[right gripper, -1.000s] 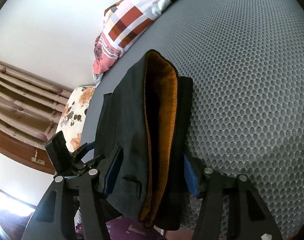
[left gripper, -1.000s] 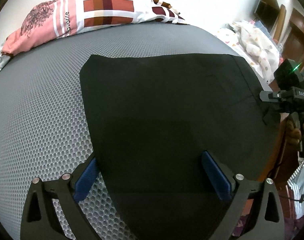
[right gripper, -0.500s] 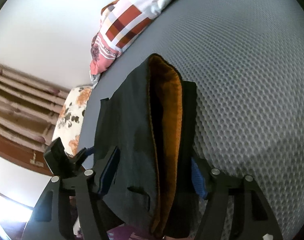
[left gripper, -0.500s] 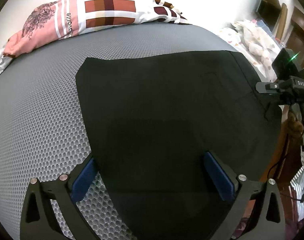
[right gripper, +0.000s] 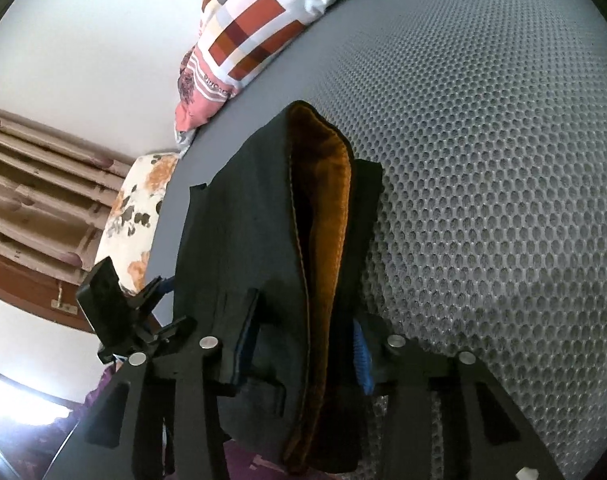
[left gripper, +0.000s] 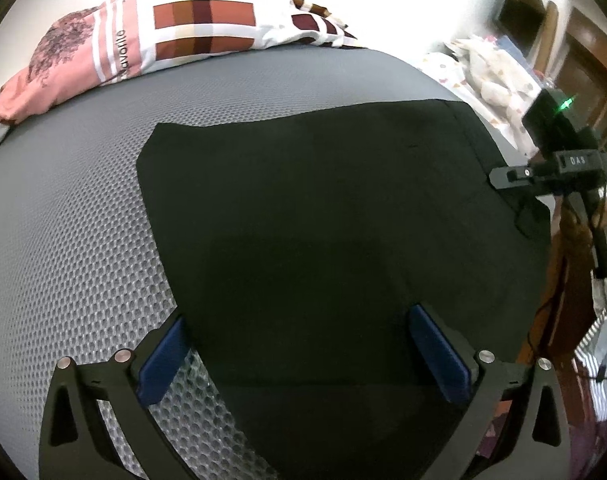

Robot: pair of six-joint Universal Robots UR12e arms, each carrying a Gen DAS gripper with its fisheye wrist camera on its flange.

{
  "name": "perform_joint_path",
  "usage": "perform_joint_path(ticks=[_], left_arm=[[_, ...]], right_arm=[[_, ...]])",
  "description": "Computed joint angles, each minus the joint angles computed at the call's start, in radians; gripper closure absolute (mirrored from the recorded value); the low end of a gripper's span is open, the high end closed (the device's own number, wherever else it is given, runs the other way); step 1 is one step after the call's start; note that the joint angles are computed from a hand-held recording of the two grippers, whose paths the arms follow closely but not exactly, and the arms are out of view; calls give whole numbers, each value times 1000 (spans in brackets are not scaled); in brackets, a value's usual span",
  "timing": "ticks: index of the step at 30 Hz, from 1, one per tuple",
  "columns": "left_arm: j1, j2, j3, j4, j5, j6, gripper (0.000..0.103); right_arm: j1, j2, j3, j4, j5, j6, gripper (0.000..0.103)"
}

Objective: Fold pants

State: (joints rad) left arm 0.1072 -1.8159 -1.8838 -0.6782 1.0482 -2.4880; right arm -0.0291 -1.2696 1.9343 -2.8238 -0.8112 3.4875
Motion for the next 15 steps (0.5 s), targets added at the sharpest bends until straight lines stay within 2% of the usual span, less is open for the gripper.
perform_joint_path(ticks=[3,5,6,7,10,13,15], left_arm=[[-2,-5,9,-9,-4,18,0],[-2,-7,8,-1,-4,19,1],[-2,-7,4,15,-5,14,5],[-2,-4,-3,36,-2,7,14],[-1,-4,-3,67,9,-28,33],[10,-10,15,38,-3,-51,45],[22,-11,22,15,-19,-56,49]], right_arm=[[-3,5,6,-36,15,25,61],[3,3,11,-50,-7,20,66],[7,-1,14,-50,-27,6,70],[12,-1,14,-59,-36,9,71],[18,0,21,-90,-38,34,75],[14,6,34,-146,7,93,79],[14,9,44,-180,34,128,80]])
